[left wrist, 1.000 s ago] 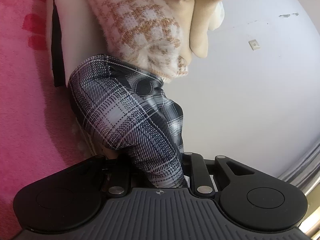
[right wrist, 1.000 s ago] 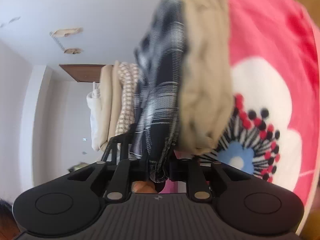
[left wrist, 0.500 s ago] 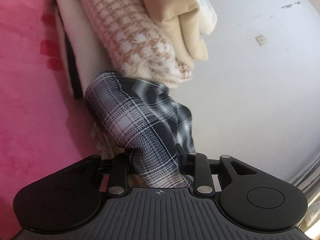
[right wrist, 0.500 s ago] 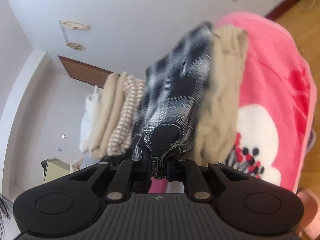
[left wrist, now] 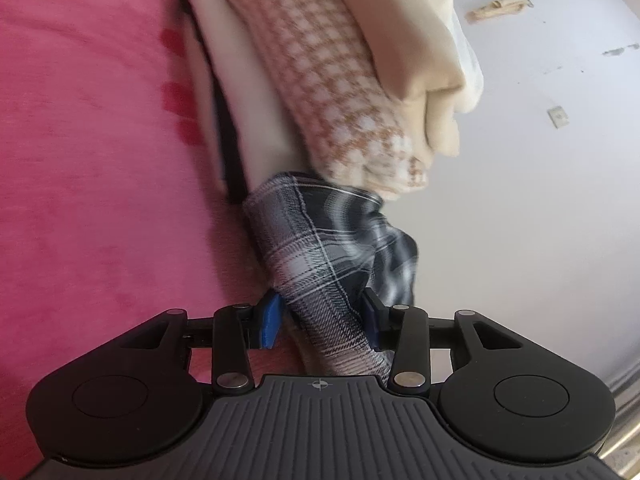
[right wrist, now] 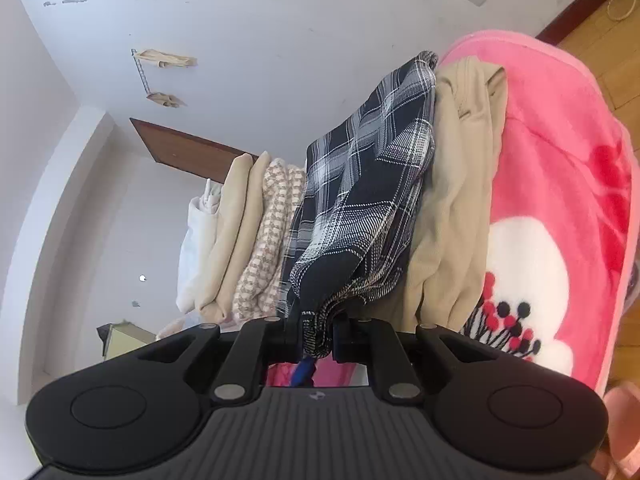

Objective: Fold clothes

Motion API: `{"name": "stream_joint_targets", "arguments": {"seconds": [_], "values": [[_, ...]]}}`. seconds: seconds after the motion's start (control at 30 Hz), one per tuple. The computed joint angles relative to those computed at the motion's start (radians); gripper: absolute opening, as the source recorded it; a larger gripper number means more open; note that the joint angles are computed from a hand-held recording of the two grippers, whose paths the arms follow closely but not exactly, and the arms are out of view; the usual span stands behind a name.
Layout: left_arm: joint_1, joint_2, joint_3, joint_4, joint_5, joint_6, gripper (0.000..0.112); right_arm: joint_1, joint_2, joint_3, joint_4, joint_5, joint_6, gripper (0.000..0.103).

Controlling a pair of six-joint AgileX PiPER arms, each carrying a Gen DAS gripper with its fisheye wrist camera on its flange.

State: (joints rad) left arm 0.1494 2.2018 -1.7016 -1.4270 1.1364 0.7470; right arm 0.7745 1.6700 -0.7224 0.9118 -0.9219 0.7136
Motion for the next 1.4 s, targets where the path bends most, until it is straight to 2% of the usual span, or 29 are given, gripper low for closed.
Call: {"name": "stream_joint_targets", "arguments": {"seconds": [0.17,0.27,0.33,0.4,0.47,0.5,0.57,0.67,0.73,0.8,0.83,0.9,1.0,1.07,1.17,1.2,1.23,1.27,1.3,1.33,1.37,1.4], "values": [[0.04,-0.08,0.105,-0.029,-0.099,0.033,0.048,-0.004,0.01,0.02,-0.043,-0.034,0.063,0.013],[-0.057,0.007,-0.061,0.047,-0.163,-0.131,0.05,-0.004,0.008,0.028,-0.052,-0.038,0.081,0.013],[-0.089,0.063,-0.164,0.104,-0.163,-0.217,0.05,-0.005,0.01,0.03,-0.057,-0.043,0.089,0.013],[-0.103,0.095,-0.218,0.109,-0.166,-0.226,0.049,-0.005,0.015,0.031,-0.061,-0.048,0.097,0.013],[-0.114,0.125,-0.267,0.091,-0.166,-0.21,0.037,-0.001,0.018,0.028,-0.05,-0.048,0.081,0.013],[-0.118,0.132,-0.285,0.083,-0.168,-0.196,0.027,0.001,0.018,0.027,-0.043,-0.047,0.068,0.013],[-0.124,0.137,-0.32,0.067,-0.159,-0.149,0.019,0.006,0.015,0.021,-0.02,-0.04,0.024,0.013],[-0.123,0.127,-0.329,-0.025,-0.132,0.008,0.017,0.031,-0.003,0.004,0.062,-0.052,-0.096,0.013],[-0.126,0.139,-0.355,-0.047,-0.122,0.069,0.017,0.068,-0.015,-0.021,0.156,-0.079,-0.236,0.013],[-0.129,0.204,-0.453,0.037,-0.111,-0.019,0.017,0.093,-0.008,-0.047,0.212,-0.093,-0.327,0.013],[-0.129,0.258,-0.533,0.104,-0.095,-0.113,0.017,0.099,0.002,-0.059,0.225,-0.093,-0.35,0.013],[-0.12,0.338,-0.647,0.16,-0.054,-0.242,0.017,0.097,0.033,-0.076,0.228,-0.063,-0.347,0.013],[-0.114,0.361,-0.709,0.179,-0.021,-0.29,0.021,0.102,0.071,-0.084,0.226,-0.056,-0.299,0.013],[-0.115,0.365,-0.751,0.225,-0.002,-0.326,0.029,0.106,0.067,-0.093,0.258,-0.054,-0.343,0.013],[-0.1,0.299,-0.648,0.227,-0.012,-0.276,0.035,0.117,0.042,-0.104,0.335,-0.029,-0.434,0.02],[-0.095,0.245,-0.549,0.216,-0.047,-0.222,0.042,0.126,0.034,-0.109,0.373,-0.026,-0.476,0.026],[-0.088,0.186,-0.449,0.21,-0.095,-0.167,0.058,0.149,0.023,-0.116,0.432,-0.042,-0.544,0.032],[-0.082,0.127,-0.349,0.198,-0.15,-0.108,0.062,0.178,0.012,-0.124,0.495,-0.067,-0.618,0.037],[-0.076,0.068,-0.249,0.177,-0.212,-0.045,0.063,0.203,0.001,-0.131,0.553,-0.09,-0.688,0.044],[-0.066,0.024,-0.164,0.121,-0.252,0.036,0.063,0.23,-0.014,-0.134,0.613,-0.117,-0.761,0.044],[-0.055,-0.004,-0.118,0.094,-0.259,0.082,0.063,0.26,-0.03,-0.139,0.671,-0.15,-0.832,0.044],[-0.083,-0.003,-0.112,0.027,-0.303,0.157,0.061,0.287,-0.046,-0.141,0.72,-0.185,-0.891,0.044]]}}
